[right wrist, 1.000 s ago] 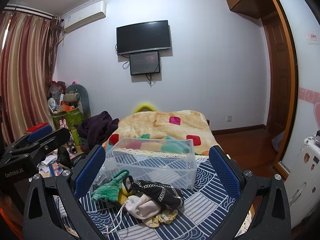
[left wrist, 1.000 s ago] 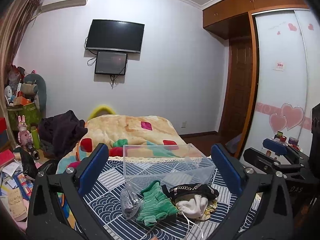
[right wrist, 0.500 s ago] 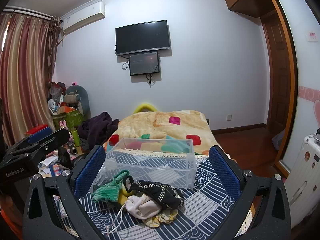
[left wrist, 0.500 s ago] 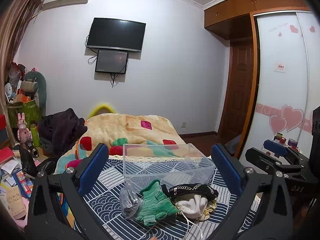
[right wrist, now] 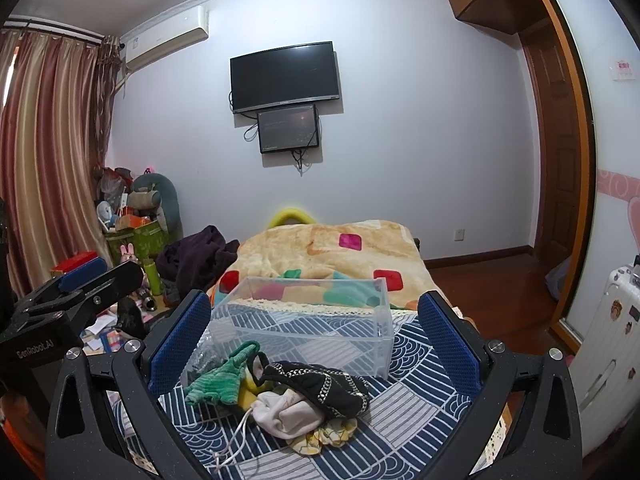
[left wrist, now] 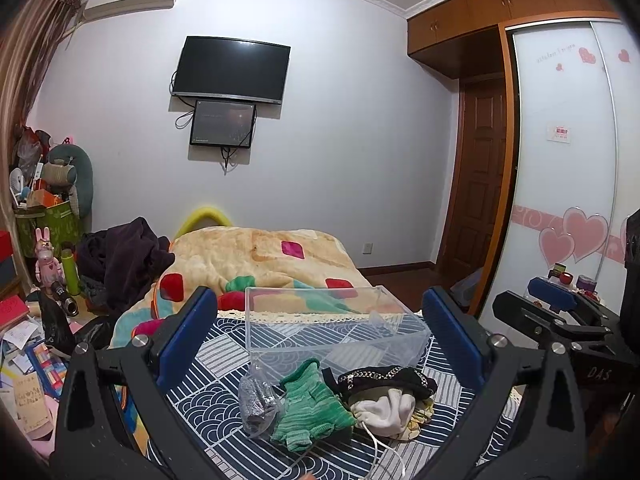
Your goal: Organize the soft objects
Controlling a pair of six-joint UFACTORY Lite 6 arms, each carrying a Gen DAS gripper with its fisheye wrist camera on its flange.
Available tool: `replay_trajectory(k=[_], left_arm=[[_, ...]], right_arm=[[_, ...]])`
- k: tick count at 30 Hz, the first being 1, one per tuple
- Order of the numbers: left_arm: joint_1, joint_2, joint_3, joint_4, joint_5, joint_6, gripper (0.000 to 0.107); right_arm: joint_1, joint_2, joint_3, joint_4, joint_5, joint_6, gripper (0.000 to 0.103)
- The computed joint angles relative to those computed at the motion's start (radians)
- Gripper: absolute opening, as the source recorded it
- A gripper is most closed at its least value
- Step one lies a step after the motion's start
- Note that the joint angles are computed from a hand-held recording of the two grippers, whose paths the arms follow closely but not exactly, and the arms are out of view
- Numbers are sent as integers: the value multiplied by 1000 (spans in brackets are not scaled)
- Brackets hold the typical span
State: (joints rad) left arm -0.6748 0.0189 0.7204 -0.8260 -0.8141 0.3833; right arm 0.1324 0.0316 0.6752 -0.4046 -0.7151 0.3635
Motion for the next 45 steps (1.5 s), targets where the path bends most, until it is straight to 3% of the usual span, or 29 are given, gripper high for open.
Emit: replay_trajectory(k=[17,24,34,38,45], left_arm=[[0,8,9,-4,2,2,103],[84,63,39,90,135,-87,103],[240,279,115,348,253,-351,103],[294,363,160,447,277,-438,85],[323,445,196,458,274,-447,73]], right_arm=[[-10,5,-3,-13,-15,20,103],[-16,61,21,14,-8,0,103],[-51,310,156,-111,46,87,103],[-37,401,237,-151,100,133,102],[-5,477,323,-224,171,201,85]])
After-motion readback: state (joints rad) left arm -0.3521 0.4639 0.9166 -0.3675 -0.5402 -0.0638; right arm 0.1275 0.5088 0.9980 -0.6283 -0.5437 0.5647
